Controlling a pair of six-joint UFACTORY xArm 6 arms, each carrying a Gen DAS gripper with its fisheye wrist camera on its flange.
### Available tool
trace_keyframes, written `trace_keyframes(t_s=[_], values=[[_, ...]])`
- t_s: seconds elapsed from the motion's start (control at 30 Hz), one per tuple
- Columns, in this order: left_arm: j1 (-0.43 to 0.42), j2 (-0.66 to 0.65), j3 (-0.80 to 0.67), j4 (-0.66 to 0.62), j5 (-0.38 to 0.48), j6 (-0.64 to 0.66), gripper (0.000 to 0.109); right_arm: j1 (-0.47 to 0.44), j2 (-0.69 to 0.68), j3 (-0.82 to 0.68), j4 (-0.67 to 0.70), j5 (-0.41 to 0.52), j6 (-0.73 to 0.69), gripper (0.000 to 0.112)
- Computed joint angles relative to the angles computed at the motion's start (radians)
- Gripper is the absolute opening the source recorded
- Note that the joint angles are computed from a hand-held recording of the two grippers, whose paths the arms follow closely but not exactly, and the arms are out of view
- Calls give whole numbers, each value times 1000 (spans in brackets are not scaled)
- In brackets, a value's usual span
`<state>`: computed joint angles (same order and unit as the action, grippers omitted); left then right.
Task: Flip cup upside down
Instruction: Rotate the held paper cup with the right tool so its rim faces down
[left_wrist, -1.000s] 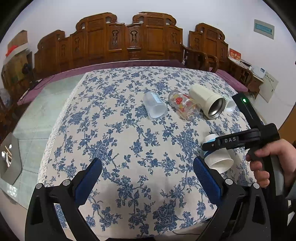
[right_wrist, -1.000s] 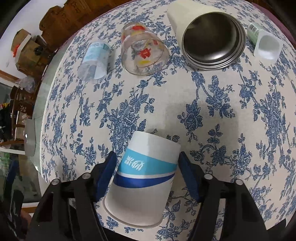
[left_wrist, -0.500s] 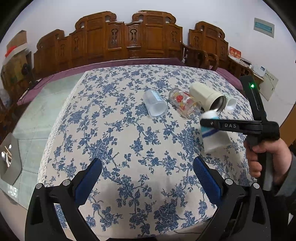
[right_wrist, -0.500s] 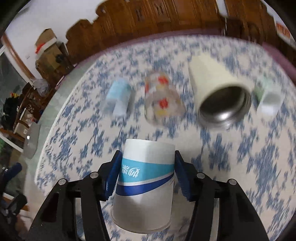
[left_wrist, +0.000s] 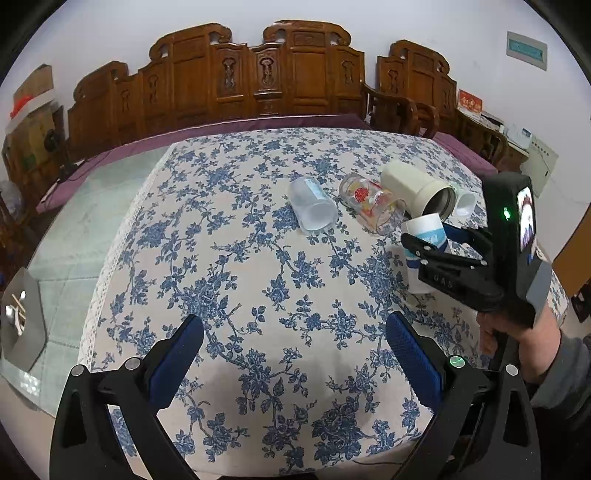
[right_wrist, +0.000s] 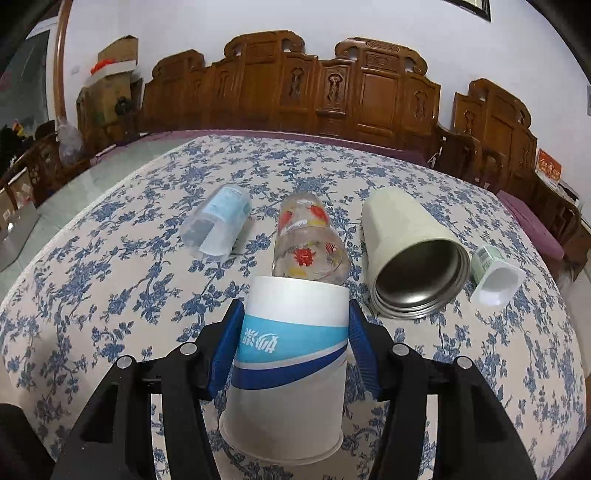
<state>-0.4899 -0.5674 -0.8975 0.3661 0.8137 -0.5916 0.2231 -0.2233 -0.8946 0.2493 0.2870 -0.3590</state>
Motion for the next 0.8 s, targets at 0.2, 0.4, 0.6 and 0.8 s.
trace_keyframes(t_s=[0.2,0.4,0.6,0.8], values=[[0,-5,-1,8,-2,-5,95,5,-80,83,8,-21,-17,59],[-5,-9,-5,28,0,-18,95,8,-164,173,-42,-55,7,59],[-8,-12,-7,43,4,-29,95,17,-213,216,-11,-51,-22,59],[-6,-14,-6,45,3,-28,95,8,-295,293,-34,-47,-23,59]])
